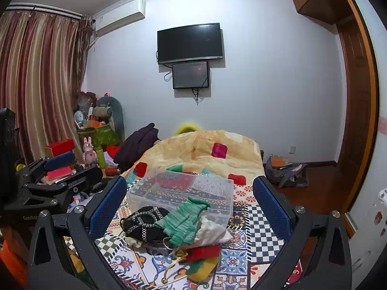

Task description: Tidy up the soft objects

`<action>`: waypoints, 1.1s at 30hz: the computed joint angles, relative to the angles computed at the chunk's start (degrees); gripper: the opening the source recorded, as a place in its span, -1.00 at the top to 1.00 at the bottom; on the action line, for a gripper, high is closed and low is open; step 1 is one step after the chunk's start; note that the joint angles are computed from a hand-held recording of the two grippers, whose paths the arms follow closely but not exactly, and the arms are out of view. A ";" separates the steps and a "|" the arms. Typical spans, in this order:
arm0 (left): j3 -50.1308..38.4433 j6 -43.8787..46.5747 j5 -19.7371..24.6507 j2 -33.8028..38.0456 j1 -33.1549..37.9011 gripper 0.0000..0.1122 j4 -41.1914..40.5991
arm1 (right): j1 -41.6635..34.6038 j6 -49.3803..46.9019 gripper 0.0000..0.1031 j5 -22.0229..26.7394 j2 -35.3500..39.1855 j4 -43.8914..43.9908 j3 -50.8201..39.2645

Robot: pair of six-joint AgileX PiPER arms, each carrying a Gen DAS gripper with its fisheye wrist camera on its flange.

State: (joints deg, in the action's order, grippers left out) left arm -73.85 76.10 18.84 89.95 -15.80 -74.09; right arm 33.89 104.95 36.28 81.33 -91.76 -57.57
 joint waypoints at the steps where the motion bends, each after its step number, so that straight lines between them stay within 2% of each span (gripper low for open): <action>1: 0.16 0.41 -0.16 -0.10 -0.08 -0.84 -0.37 | 0.00 0.03 -1.00 0.02 0.03 -0.04 -0.02; 33: 0.22 1.25 -0.02 -0.51 -0.22 -0.84 -0.78 | -0.27 1.71 -1.00 -0.08 -0.15 -0.96 0.41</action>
State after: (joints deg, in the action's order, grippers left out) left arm -73.63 77.35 18.83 89.44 -16.02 -74.88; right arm 33.62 106.66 36.20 81.18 -92.72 -57.16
